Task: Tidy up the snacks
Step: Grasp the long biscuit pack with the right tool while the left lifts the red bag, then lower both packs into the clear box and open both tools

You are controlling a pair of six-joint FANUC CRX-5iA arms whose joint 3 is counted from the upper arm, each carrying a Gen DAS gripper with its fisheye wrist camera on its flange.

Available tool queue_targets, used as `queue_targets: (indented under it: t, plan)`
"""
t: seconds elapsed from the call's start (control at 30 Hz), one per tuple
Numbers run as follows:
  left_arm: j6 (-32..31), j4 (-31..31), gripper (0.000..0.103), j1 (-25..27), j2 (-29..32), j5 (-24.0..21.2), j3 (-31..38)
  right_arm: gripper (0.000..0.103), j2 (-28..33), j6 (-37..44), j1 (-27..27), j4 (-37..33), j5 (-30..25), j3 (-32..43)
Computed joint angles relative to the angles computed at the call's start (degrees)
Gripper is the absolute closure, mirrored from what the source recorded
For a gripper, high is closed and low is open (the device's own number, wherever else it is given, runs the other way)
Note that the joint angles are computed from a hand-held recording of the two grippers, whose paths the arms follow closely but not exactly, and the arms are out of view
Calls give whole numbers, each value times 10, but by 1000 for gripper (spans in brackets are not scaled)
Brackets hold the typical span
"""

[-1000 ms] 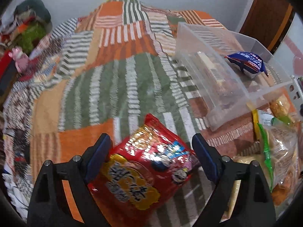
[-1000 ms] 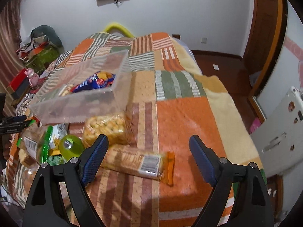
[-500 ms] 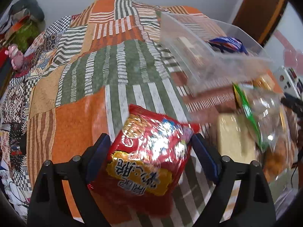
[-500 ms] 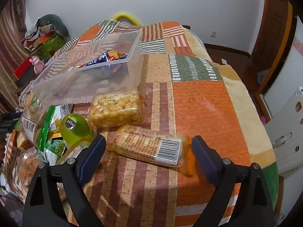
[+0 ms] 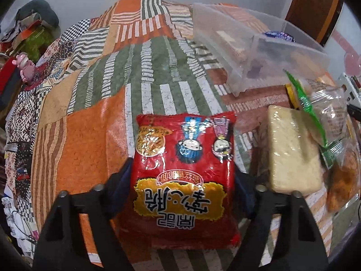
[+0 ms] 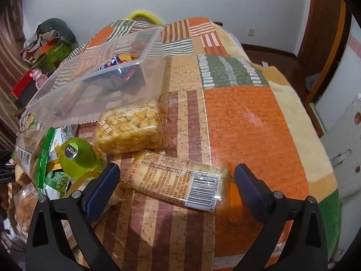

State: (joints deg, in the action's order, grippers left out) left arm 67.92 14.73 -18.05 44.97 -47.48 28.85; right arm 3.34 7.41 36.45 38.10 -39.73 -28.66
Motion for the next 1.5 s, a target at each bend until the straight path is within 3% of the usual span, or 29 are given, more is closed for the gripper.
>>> queue_targets:
  t: [0.1, 0.17, 0.27, 0.47, 0.87, 1.23, 1.5]
  plan:
    - [4, 2, 33, -2, -14, 23, -26, 4, 0, -4, -5, -4, 11, -5]
    - [13, -5, 33, -3, -20, 31, -34, 15, 4, -7, 1, 3, -4, -1]
    - [30, -16, 33, -3, -30, 38, -43, 22, 3, -11, 9, 16, -15, -4]
    - [55, -29, 33, 1, -58, 62, -62, 27, -9, -26, 10, 28, -18, -13]
    - [5, 30, 33, -10, -101, 118, -87, 30, -59, -80, 12, 102, -12, -38]
    - [-18, 67, 33, -37, -74, 124, -21, 30, -37, -109, -20, 228, 47, -10]
    - [-7, 59, 33, -52, -23, 103, 65, 30, 8, -103, -45, 259, 95, 29]
